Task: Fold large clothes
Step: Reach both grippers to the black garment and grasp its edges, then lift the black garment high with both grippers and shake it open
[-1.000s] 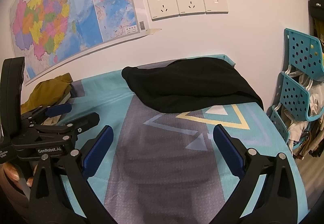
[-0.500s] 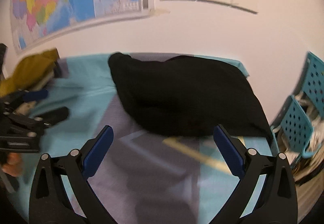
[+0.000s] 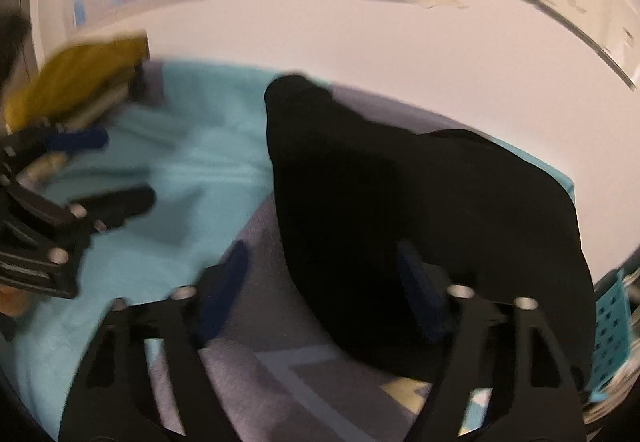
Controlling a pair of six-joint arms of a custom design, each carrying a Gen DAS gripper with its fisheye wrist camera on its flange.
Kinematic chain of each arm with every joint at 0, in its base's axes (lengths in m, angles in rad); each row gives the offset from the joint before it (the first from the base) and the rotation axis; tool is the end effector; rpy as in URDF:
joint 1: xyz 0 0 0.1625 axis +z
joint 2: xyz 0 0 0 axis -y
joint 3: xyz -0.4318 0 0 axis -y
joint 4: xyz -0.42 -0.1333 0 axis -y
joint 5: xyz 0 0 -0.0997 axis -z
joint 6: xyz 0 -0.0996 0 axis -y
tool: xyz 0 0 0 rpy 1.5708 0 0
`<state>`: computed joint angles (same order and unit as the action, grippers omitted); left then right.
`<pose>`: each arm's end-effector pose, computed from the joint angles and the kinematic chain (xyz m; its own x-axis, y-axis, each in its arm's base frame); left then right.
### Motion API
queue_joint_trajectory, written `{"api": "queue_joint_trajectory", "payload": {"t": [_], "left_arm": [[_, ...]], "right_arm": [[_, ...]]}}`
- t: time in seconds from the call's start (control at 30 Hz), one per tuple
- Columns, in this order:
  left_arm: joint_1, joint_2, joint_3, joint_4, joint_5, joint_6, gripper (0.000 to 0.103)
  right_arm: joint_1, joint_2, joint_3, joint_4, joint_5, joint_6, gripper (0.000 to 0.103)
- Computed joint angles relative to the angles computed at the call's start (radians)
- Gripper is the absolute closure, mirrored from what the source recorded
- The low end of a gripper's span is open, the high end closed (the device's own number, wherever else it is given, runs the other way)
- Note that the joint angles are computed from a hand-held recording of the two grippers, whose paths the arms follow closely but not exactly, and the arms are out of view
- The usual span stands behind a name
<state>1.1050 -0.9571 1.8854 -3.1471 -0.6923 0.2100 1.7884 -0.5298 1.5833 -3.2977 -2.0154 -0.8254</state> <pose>-0.0901 -0.6466 0.1887 -0.6872 0.0229 -0.7261 0.5126 0.7235 -0.4624 0.2425 -0.6779 0.0076 -0.5132 -0.5154 0.6863 -0.8048 0.5669 -0.1759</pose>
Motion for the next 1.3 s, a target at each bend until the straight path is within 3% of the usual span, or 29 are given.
{"api": "queue_joint_trajectory", "payload": {"t": [0.03,0.13,0.17,0.2,0.33,0.37,0.4,0.47,0.53,0.6,0.67,0.73,0.8,0.87,0.93,1.1,1.2,1.3], "left_arm": [[0.003,0.001,-0.003,0.005,-0.004,-0.005,0.007],[0.009,0.005,-0.009,0.006,-0.004,-0.006,0.007],[0.011,0.003,-0.01,0.014,-0.006,-0.013,0.007],[0.012,0.001,-0.01,0.018,-0.007,-0.017,0.007],[0.013,-0.007,-0.004,0.001,-0.007,-0.01,0.007],[0.014,-0.008,-0.004,0.003,-0.009,-0.011,0.007],[0.015,-0.008,-0.003,0.002,-0.009,-0.008,0.007],[0.017,-0.003,-0.007,0.006,-0.005,-0.006,0.007],[0.018,-0.001,-0.007,0.006,-0.001,-0.005,0.007],[0.021,-0.001,-0.008,0.015,-0.004,-0.012,0.007],[0.023,0.002,-0.014,0.025,-0.008,-0.02,0.007],[0.024,0.004,-0.017,0.03,-0.003,-0.02,0.007],[0.027,0.004,-0.018,0.028,-0.002,-0.016,0.007],[0.028,0.005,-0.021,0.023,0.001,-0.01,0.007],[0.027,0.011,-0.03,0.011,0.0,0.015,0.007],[0.012,0.037,-0.058,-0.053,-0.075,0.147,0.007],[-0.01,0.068,-0.074,-0.103,-0.164,0.242,0.007],[-0.035,0.107,-0.091,-0.119,-0.298,0.339,0.007]], "right_arm": [[0.004,0.015,-0.033,0.04,-0.038,0.018,0.062],[0.002,0.022,-0.067,0.086,-0.033,0.034,0.068],[0.006,0.028,-0.073,0.068,-0.047,0.005,0.09],[0.006,0.021,-0.069,0.066,-0.043,-0.006,0.099],[-0.001,-0.064,0.013,-0.04,0.049,-0.002,0.098],[-0.002,-0.068,0.011,-0.048,0.036,-0.004,0.091],[0.001,-0.071,-0.004,-0.02,0.019,0.006,0.072],[-0.004,-0.061,-0.024,0.016,-0.01,0.015,0.046],[-0.002,-0.03,-0.056,0.041,-0.05,-0.01,0.047],[0.0,0.008,-0.086,0.005,-0.068,-0.063,0.035],[0.001,0.055,-0.147,-0.007,-0.086,-0.093,0.035],[0.004,0.072,-0.177,-0.005,-0.095,-0.117,0.053],[0.005,0.038,-0.165,0.025,-0.066,-0.097,0.084],[0.014,-0.009,-0.15,0.036,-0.031,-0.063,0.095],[0.024,-0.098,-0.092,-0.026,0.045,-0.038,0.098],[0.04,-0.297,-0.023,-0.065,0.115,0.066,0.099],[0.02,-0.391,0.001,-0.03,0.129,0.125,0.099],[0.007,-0.443,0.039,-0.033,0.157,0.166,0.099]]}}
